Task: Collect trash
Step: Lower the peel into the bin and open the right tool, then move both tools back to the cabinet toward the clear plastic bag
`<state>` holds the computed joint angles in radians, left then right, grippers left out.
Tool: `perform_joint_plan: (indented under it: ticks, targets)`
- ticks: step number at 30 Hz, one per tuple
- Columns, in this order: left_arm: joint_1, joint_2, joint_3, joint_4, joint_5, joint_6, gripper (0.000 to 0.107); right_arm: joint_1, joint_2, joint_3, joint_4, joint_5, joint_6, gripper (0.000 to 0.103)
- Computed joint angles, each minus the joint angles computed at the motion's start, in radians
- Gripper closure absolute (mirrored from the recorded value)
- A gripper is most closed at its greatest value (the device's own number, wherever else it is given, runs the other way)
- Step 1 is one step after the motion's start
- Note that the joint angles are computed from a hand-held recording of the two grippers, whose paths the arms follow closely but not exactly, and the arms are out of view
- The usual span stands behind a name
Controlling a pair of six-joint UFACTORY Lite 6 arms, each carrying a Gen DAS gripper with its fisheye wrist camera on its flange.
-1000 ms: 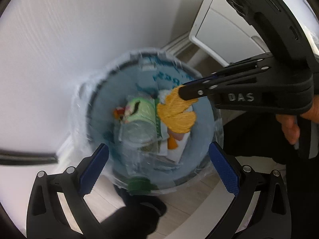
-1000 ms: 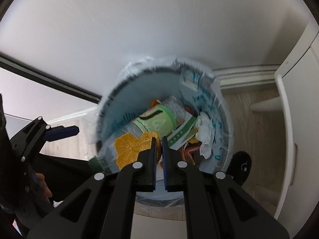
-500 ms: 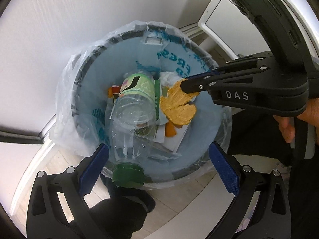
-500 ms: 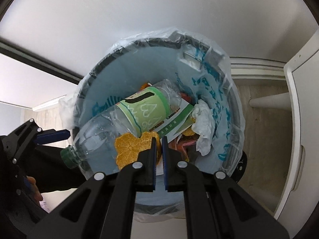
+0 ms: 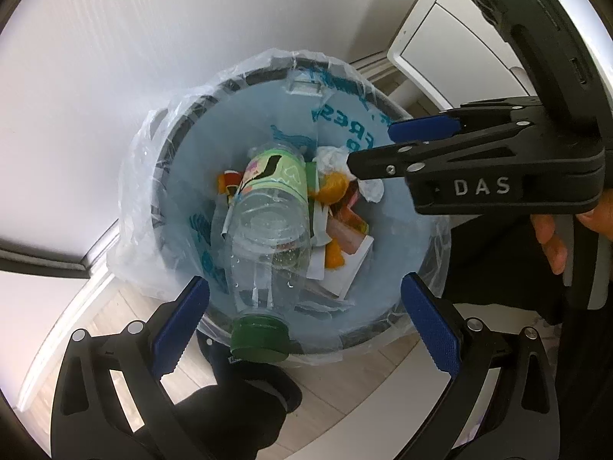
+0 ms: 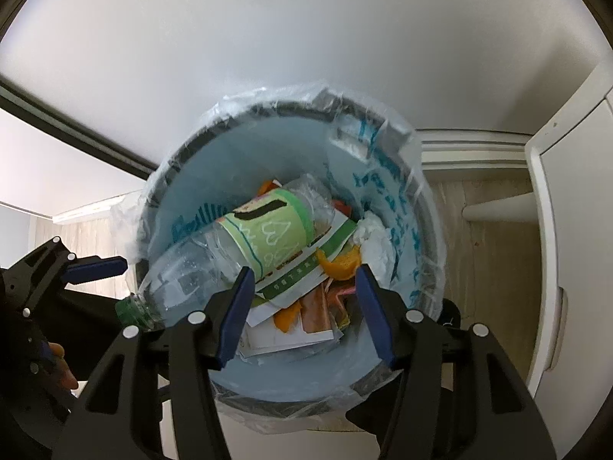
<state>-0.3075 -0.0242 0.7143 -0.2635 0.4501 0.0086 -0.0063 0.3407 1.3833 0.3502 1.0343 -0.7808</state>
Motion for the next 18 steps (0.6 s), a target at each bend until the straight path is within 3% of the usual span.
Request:
perform_joint_plan:
  ticks: [4, 10, 18]
  targets:
    - [-0.003, -0.018, 0.003, 0.025, -0.002, -0.021, 0.010, -0.020, -0.042, -0.006, 0.017, 0.005, -0.026, 0.013]
    - [-0.015, -0.081, 0.024, 0.092, 0.018, -0.095, 0.010, -0.044, -0.089, 0.003, 0.010, 0.030, -0.028, 0.012]
    - [-0.031, -0.161, 0.108, 0.200, 0.096, -0.210, 0.010, -0.109, -0.132, 0.117, 0.030, 0.143, -0.029, 0.012]
